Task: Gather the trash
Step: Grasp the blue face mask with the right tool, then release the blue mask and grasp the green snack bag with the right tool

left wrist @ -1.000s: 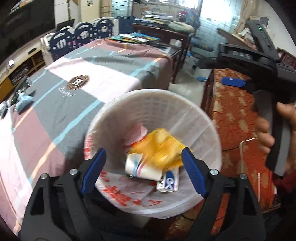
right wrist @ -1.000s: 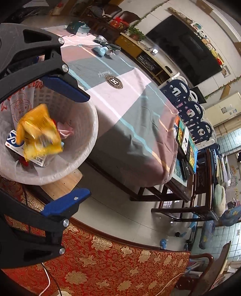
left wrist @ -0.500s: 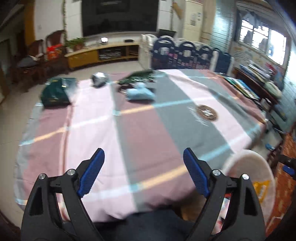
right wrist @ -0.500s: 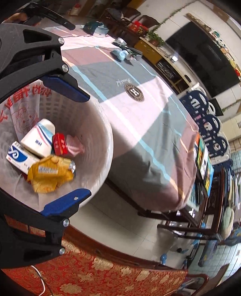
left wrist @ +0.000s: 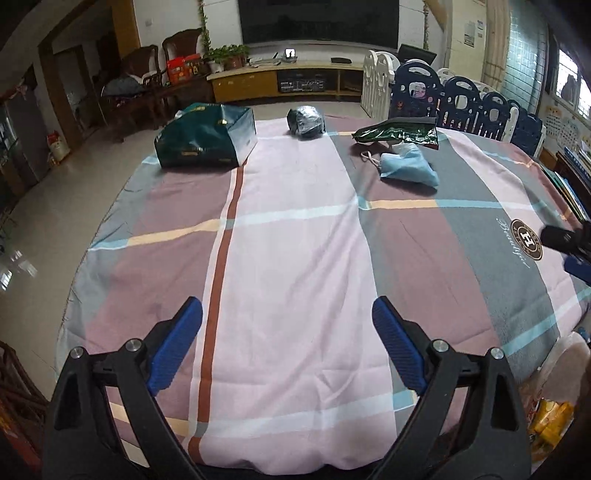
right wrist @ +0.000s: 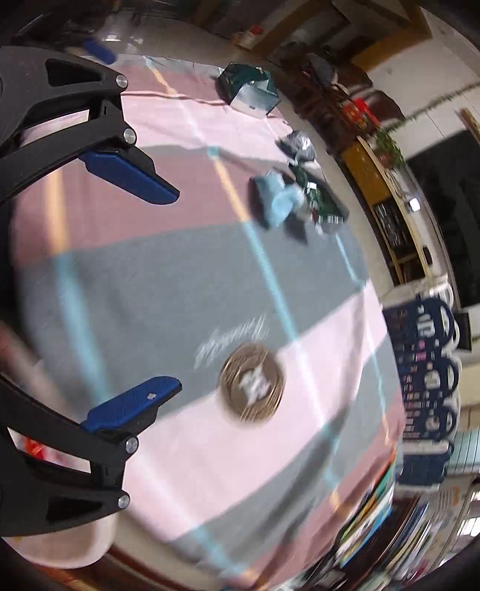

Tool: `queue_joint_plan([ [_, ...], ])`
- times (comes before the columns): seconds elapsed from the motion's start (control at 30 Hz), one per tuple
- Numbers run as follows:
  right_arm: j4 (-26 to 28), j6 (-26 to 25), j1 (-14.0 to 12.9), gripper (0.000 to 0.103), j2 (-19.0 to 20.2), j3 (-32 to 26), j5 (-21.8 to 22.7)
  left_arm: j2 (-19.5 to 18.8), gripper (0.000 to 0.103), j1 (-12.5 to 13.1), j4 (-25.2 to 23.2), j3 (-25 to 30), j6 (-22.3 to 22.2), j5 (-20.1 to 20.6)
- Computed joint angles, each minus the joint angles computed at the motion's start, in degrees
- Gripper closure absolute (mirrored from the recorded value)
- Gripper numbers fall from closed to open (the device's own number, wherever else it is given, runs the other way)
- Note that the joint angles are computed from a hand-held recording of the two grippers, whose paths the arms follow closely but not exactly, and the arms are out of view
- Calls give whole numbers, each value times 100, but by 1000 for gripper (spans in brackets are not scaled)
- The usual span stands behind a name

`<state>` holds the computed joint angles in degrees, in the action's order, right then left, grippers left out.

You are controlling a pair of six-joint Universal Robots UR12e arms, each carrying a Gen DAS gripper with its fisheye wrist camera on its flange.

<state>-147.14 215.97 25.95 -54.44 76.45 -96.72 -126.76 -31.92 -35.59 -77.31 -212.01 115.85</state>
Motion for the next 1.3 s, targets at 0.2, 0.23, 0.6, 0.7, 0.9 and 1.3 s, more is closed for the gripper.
queue_joint_plan([
  [0.2,690,-931,73,11,1324,-2134,-11,16,9,140,65,-108,-573,-337],
  [0.23,862,-1034,74,11,1535,-2487,1,11,9,150,101,-117,-615,-346],
  [0.6,1151,-1342,-130,69,1867,-2878,2475,94,9,194,390,-294,-1025,-293],
  [0.7,1423,-2017,-149,56,1571,-2473,3453,221,9,237,667,-527,-1608,-181],
  [0.9,571,-1892,-102,9,1262,-2229,1769,312,9,316,831,-708,-2144,-363],
  [1.3,2721,-2076,-251,90,2854,-5144,507,225,9,259,578,-508,-1737,-208],
])
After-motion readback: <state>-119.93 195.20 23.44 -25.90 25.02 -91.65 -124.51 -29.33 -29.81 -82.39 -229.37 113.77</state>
